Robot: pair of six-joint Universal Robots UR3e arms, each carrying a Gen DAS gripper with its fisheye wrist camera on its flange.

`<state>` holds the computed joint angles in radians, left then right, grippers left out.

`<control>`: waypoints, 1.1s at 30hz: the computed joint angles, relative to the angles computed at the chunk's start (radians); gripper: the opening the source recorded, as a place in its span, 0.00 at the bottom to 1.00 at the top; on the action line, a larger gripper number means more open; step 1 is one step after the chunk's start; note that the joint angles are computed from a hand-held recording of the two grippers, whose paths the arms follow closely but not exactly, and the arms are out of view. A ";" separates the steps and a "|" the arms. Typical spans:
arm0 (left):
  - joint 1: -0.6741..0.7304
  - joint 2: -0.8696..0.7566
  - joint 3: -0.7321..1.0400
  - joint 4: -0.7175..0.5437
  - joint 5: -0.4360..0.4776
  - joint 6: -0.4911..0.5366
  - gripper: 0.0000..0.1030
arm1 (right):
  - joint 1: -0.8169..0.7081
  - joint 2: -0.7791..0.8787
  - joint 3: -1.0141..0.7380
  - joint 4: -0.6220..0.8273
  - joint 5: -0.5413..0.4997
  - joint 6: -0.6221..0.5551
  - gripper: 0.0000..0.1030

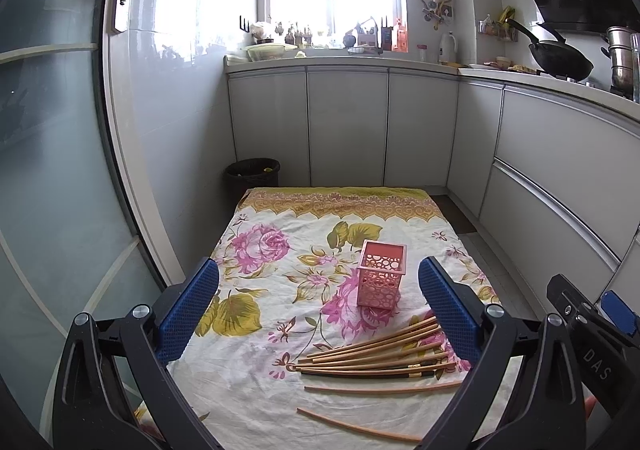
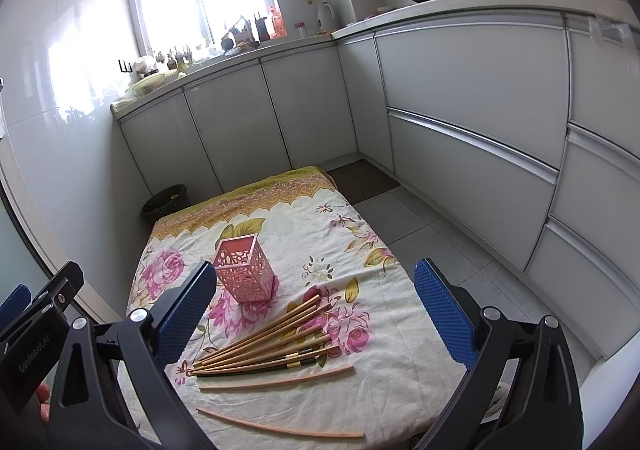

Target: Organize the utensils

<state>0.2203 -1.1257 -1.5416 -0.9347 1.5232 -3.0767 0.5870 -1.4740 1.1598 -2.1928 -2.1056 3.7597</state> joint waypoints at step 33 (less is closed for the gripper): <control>-0.032 -0.040 0.015 -0.005 0.017 0.008 0.93 | -0.011 -0.005 0.025 -0.008 0.019 0.015 0.94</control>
<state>0.1878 -1.1658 -1.5267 -0.9396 1.5399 -3.0685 0.5763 -1.4788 1.1847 -2.2010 -2.0863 3.7749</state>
